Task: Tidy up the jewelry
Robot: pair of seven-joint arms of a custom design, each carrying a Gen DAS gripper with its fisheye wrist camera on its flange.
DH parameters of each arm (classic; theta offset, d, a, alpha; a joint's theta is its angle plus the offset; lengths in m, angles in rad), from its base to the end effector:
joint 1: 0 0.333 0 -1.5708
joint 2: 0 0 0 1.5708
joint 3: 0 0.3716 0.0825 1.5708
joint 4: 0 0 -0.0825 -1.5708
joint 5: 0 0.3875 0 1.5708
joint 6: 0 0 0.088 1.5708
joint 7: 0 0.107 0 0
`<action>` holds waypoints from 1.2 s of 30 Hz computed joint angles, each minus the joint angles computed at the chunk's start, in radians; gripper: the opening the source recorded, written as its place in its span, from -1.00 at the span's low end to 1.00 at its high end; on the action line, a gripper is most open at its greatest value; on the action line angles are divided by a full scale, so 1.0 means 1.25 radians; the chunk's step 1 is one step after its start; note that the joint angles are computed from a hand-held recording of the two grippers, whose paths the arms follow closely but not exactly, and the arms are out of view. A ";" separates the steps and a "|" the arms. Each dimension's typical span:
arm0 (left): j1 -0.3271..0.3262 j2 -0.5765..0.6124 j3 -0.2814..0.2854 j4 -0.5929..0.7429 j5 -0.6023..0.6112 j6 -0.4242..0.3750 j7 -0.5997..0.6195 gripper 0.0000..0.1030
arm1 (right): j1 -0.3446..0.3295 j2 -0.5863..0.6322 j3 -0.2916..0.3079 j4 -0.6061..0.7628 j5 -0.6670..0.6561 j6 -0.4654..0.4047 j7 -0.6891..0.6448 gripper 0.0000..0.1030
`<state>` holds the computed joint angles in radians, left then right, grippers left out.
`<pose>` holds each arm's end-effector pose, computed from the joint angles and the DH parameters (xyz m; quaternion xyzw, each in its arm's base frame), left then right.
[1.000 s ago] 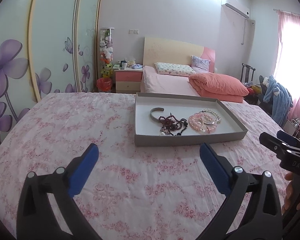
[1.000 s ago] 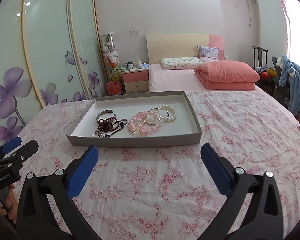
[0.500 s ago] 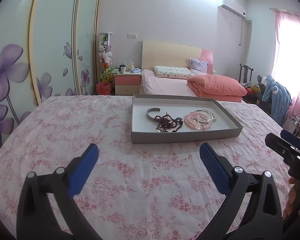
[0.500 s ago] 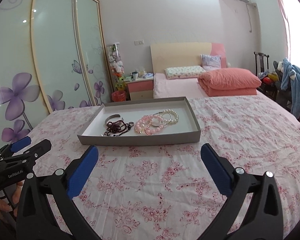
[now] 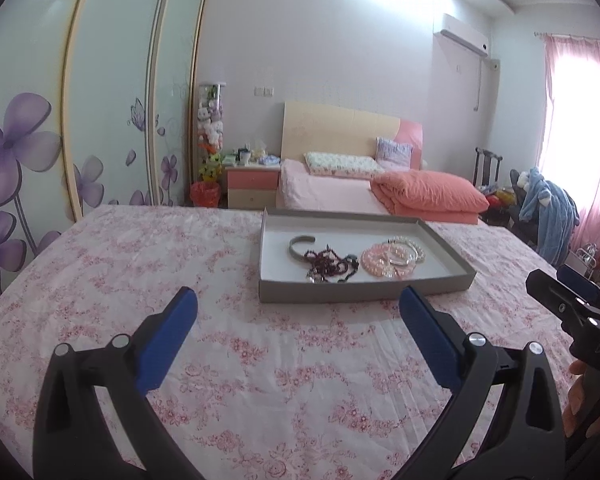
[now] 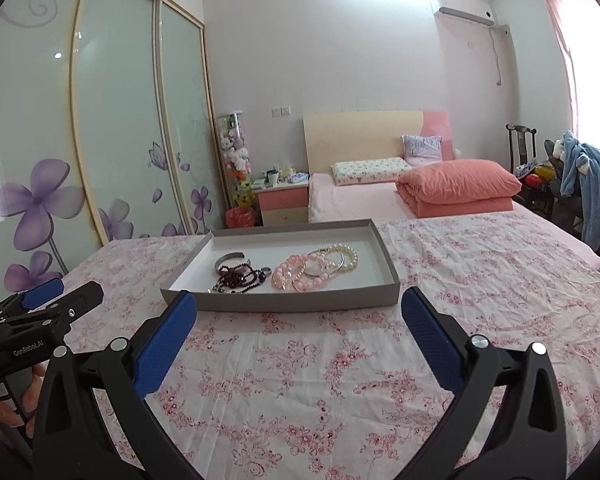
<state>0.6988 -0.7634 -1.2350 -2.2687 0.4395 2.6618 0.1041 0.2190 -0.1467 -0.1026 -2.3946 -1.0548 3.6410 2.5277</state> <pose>0.3701 -0.3762 0.5367 -0.7099 0.4546 -0.3329 0.4226 0.4454 0.1618 0.5524 -0.6944 0.4449 -0.2276 0.5178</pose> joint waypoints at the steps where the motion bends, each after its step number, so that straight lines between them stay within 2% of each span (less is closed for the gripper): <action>1: 0.000 -0.006 0.001 -0.001 0.002 0.001 -0.002 0.92 | -0.002 0.000 0.004 -0.003 0.012 0.002 -0.015 0.97; 6: 0.005 -0.021 0.001 0.000 0.003 0.001 -0.007 0.92 | -0.006 0.001 0.008 -0.012 0.039 0.014 -0.043 0.97; 9: 0.008 -0.031 -0.003 0.001 0.003 -0.002 -0.005 0.92 | -0.018 -0.009 0.039 -0.049 0.164 0.035 -0.166 0.97; 12: 0.015 -0.045 -0.009 0.005 0.002 -0.008 0.000 0.92 | -0.012 -0.014 0.048 -0.072 0.246 0.048 -0.250 0.97; 22: 0.022 -0.049 -0.012 0.005 -0.019 -0.003 0.022 0.92 | 0.023 -0.008 0.009 -0.058 0.214 0.036 -0.226 0.97; 36: 0.029 -0.052 -0.015 0.005 -0.035 0.002 0.033 0.92 | 0.022 -0.005 0.009 -0.052 0.197 0.026 -0.206 0.97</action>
